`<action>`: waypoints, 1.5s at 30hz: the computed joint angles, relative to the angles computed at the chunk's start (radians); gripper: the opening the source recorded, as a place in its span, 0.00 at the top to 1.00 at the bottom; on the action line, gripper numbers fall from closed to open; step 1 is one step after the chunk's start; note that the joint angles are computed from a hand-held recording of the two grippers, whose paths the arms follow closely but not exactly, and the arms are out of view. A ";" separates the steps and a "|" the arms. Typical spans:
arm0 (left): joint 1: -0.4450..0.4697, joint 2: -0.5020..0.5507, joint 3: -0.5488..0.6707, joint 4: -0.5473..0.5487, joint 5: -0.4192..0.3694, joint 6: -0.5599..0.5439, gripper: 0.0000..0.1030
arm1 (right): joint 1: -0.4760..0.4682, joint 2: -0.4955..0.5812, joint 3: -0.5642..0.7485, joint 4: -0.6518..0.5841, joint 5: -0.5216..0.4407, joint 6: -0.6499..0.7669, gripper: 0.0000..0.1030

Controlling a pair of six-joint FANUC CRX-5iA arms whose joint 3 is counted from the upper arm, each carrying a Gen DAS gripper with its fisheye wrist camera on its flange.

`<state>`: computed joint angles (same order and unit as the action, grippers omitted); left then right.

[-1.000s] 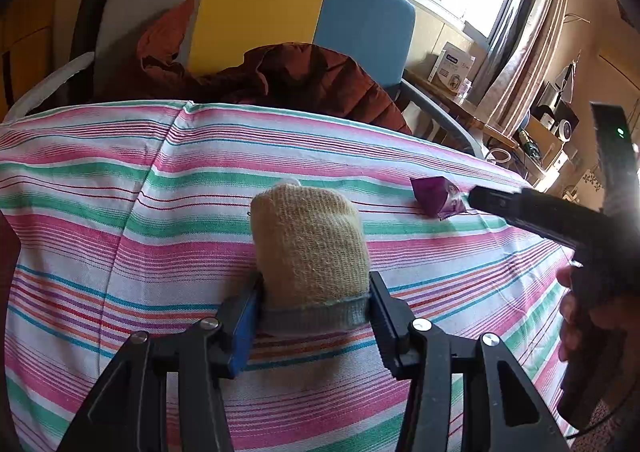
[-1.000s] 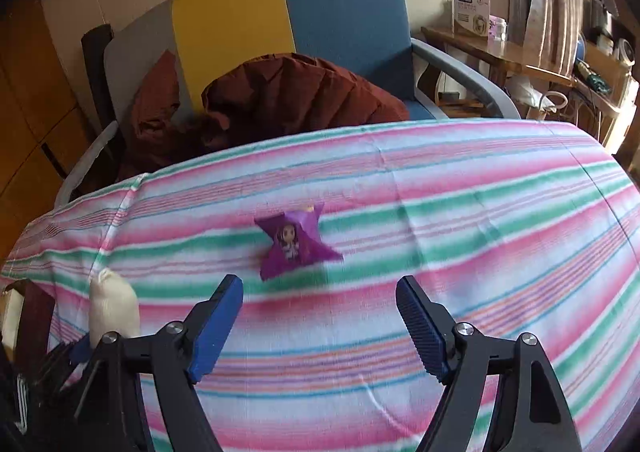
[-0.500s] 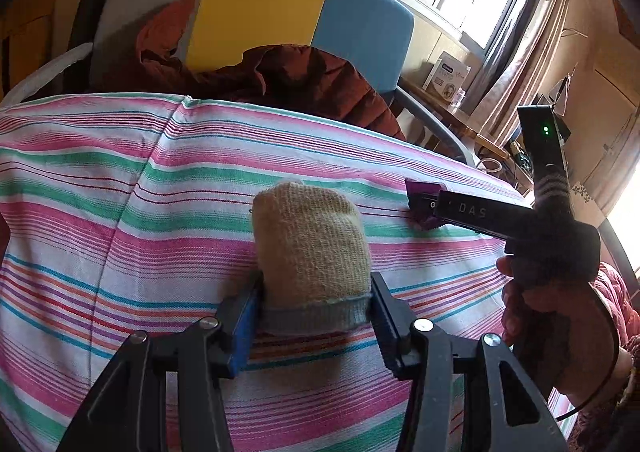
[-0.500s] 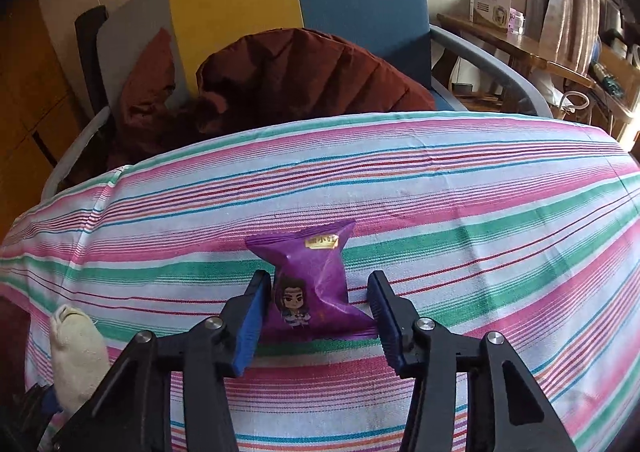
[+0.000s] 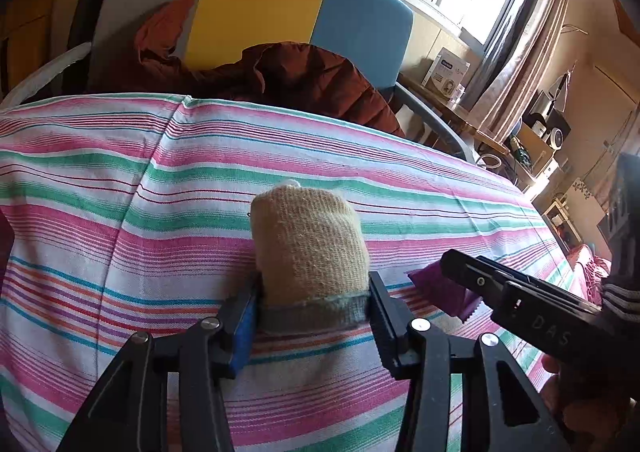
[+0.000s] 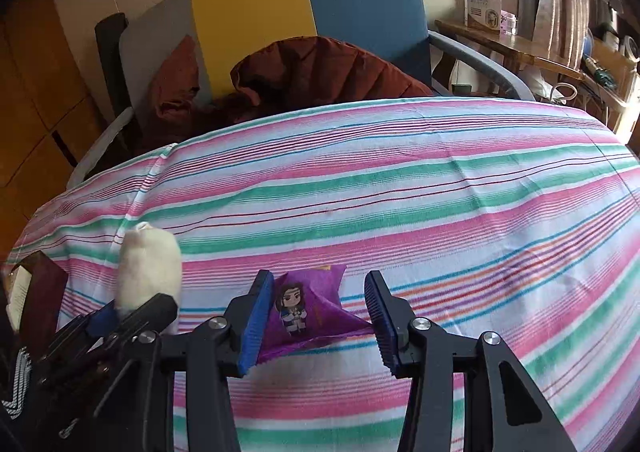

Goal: Organize objects
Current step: 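Grasp the purple snack packet with the right tool, then carry the beige sock and purple packet over to the gold tray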

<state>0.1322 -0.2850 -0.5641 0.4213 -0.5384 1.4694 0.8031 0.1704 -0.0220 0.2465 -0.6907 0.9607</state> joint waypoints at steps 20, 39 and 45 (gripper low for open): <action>0.133 -0.283 -0.228 0.150 -0.106 -0.156 0.52 | 0.024 -0.035 -0.018 -0.041 -0.047 0.074 0.29; 0.207 -0.368 -0.294 0.271 -0.182 -0.213 0.53 | 0.082 -0.087 -0.265 0.416 0.113 -0.303 0.66; 0.310 -0.501 -0.327 0.334 -0.300 -0.277 0.53 | 0.076 -0.090 -0.272 0.422 0.128 -0.322 0.66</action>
